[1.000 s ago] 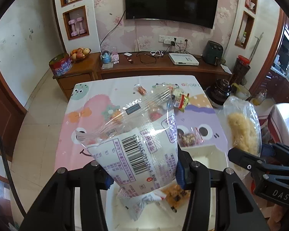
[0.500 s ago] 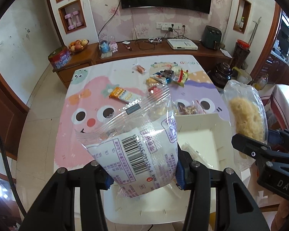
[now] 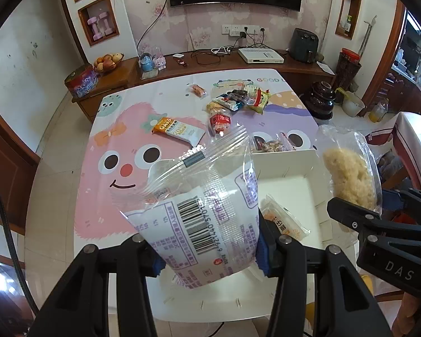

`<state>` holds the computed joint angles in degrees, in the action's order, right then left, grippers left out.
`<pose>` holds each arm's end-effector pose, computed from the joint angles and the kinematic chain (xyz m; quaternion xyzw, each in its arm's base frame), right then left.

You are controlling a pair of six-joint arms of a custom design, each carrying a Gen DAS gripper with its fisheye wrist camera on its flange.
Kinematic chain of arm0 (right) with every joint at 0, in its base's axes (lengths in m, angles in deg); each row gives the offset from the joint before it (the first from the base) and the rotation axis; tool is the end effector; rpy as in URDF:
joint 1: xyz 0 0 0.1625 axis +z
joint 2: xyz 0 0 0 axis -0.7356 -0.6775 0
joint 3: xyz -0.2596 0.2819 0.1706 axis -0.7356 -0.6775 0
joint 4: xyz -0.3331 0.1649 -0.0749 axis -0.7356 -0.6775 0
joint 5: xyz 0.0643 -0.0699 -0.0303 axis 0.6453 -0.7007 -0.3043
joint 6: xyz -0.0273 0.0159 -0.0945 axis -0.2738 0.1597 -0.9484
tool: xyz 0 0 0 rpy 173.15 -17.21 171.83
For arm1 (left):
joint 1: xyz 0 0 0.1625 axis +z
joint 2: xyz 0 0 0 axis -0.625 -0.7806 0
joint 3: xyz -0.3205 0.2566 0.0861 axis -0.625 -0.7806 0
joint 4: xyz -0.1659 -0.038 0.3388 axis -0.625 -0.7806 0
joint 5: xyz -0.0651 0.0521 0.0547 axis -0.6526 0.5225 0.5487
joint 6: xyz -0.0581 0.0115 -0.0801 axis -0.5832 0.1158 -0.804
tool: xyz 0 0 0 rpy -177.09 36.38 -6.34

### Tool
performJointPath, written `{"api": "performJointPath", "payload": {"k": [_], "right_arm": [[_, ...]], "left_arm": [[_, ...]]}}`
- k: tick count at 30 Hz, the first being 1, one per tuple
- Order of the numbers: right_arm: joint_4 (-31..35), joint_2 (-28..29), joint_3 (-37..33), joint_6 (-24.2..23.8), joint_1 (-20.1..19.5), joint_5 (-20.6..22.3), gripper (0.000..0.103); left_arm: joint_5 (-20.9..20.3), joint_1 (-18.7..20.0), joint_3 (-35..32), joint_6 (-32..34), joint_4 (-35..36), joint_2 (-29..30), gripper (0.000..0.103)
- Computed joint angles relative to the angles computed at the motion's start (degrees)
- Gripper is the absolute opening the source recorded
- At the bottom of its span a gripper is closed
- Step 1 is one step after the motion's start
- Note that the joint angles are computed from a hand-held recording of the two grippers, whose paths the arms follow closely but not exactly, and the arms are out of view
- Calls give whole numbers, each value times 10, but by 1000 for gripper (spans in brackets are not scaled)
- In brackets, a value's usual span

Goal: Organize snacks
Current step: 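Carry both bags to the tray and open both tools to release them, then move both tools from the tray back toward the snack pile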

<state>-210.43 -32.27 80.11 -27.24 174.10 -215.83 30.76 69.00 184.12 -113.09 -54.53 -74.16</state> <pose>0.3596 -0.3685 0.1294 0.0912 -0.9317 0.1837 0.2999 -0.2225 -0.3686 0.2650 0.1543 0.8911 -0.2153 0.3686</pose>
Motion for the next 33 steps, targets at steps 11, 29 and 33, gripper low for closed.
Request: {"api": "performJointPath", "payload": {"k": [11,29,33], "right_arm": [[7,1,1,11,-4,6,58],[16,-4,2,16,0,1,60],[18,-5,1,17,0,1,60]], "left_arm": [[-11,9,-3,-23,8,-2,90],[-20,8,-3,-49,25,-6,91],[-20,7,-2,-49,25,-6,91]]}}
